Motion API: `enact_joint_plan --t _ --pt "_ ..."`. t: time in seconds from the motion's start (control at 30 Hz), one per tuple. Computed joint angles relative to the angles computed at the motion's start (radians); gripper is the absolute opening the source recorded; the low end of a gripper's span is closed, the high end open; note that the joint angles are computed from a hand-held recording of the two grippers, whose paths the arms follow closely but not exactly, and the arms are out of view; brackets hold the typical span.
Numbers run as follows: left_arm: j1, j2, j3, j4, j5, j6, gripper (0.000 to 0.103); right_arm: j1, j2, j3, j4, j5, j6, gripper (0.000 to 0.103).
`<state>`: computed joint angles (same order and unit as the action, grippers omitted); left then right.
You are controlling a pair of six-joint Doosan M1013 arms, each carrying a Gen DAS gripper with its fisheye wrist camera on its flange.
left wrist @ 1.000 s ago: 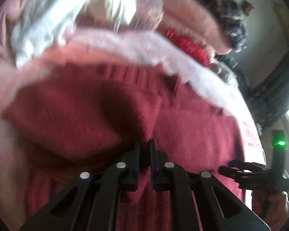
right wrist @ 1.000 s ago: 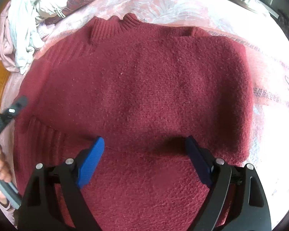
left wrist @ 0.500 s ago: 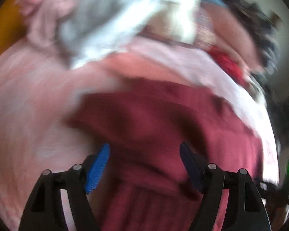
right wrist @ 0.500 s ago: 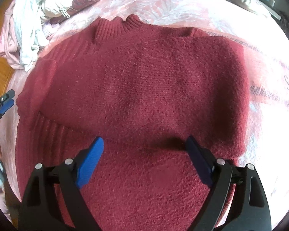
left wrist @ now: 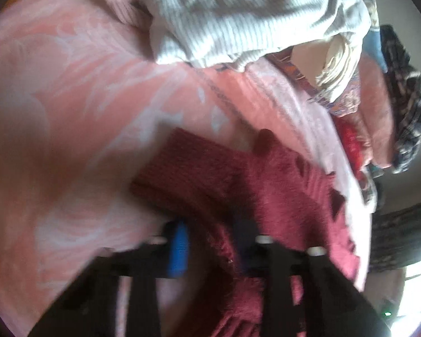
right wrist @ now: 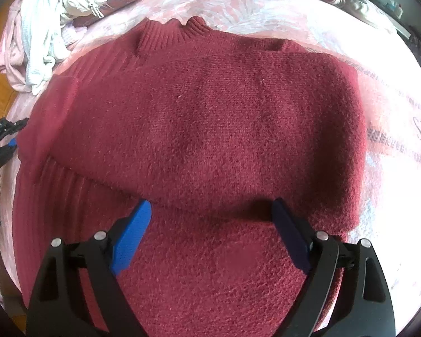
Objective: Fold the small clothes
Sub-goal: 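Fold the held sleeve across the sweater body and open the left tool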
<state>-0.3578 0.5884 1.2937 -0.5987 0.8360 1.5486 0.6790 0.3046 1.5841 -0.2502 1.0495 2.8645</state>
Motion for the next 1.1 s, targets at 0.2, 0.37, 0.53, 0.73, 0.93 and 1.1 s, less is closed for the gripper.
enact_joint_plan --t 0.2,0.37,0.53,0.73,0.93,1.1 --pt "-0.024 -0.053 0.063 -0.060 -0.163 0.142 0.008 0.002 -0.021 0.024 -0.004 -0.038 0.022 0.085" --pt "-0.071 -0.100 0.094 -0.168 -0.209 0.350 0.007 0.008 -0.033 0.029 -0.010 -0.027 0.043 0.084" --pt "-0.134 -0.122 0.117 -0.266 -0.167 0.522 0.007 0.011 -0.043 0.038 -0.011 -0.023 0.052 0.083" --pt "-0.214 -0.115 0.128 -0.295 -0.096 0.605 0.007 0.007 -0.071 0.072 -0.008 -0.042 0.080 0.082" --pt "-0.275 -0.098 0.132 -0.272 -0.023 0.628 0.007 0.004 -0.100 0.104 -0.016 -0.058 0.109 0.082" --pt "-0.292 -0.082 0.116 -0.224 0.067 0.584 0.022 0.001 -0.115 0.118 -0.013 -0.075 0.126 0.082"
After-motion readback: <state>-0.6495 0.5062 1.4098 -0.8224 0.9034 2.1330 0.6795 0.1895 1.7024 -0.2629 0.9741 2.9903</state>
